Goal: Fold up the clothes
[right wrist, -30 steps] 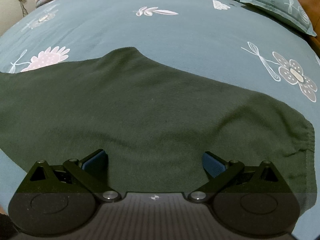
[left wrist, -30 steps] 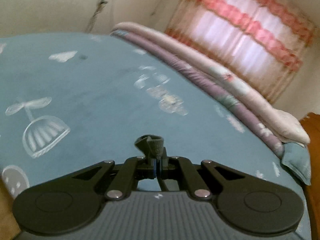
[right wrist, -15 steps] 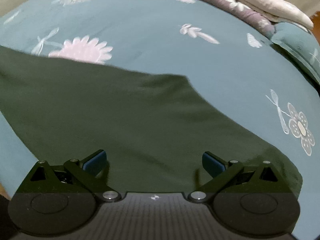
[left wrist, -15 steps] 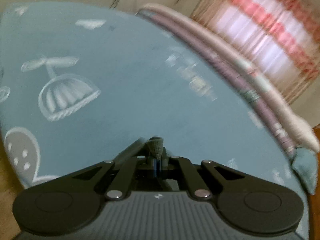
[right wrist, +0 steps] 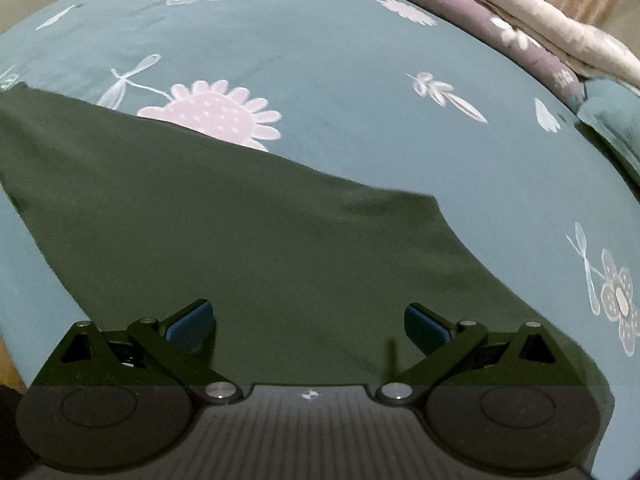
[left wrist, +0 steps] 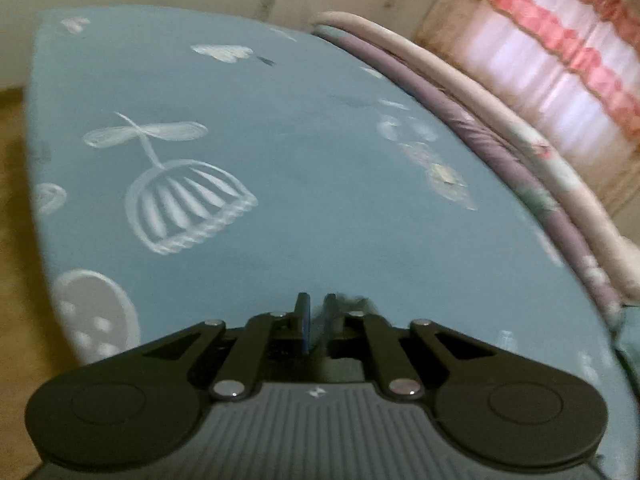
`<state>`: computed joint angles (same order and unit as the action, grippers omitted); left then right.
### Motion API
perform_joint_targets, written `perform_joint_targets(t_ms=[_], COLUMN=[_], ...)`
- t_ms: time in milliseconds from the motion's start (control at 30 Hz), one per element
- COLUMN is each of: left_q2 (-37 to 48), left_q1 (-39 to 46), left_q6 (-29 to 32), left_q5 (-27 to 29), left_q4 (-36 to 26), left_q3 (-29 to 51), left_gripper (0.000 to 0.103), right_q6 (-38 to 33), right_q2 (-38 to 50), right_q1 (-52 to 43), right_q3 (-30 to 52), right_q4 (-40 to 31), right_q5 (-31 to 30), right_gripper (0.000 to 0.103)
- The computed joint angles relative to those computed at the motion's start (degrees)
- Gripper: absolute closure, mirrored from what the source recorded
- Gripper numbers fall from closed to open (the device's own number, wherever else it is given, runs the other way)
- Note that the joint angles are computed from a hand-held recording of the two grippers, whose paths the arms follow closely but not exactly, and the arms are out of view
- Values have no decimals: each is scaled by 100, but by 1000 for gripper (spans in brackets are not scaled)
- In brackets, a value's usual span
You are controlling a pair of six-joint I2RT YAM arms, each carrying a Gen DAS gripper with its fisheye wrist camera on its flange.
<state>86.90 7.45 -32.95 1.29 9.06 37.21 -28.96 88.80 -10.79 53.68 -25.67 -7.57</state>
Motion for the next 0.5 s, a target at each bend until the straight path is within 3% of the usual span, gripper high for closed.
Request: perform_joint_targets(t_ms=[133,300,367,400,433,500], left_q2=[-314,-697,-738,-725,-702,-582], left_q1=[101,-115,-321,-461,-601,-917], left_q6=[137,408,625,786,948,1241], left_q5=[-193,387,721,830,938,874], left_q4=[-153,-208,-219,-221,-229,-270], left_q3=[-83,-226,-242,-246,-241,-211], left_gripper=[95,91,81,77,76,75], right_q6=[-118,-191,-270,-330,-398,-493], right_q2=[-193,-65,158,303,460,741], right_q1=[120,305,544,721,899,1281], right_q3=[11,415,739,903,1079,1337], right_q4=[-63,-371,-590,-694,-803,-866], right_q5=[-354,-1490,-1902,-1985,-2056,-2041], right_gripper=[0,3,13,24,35,45])
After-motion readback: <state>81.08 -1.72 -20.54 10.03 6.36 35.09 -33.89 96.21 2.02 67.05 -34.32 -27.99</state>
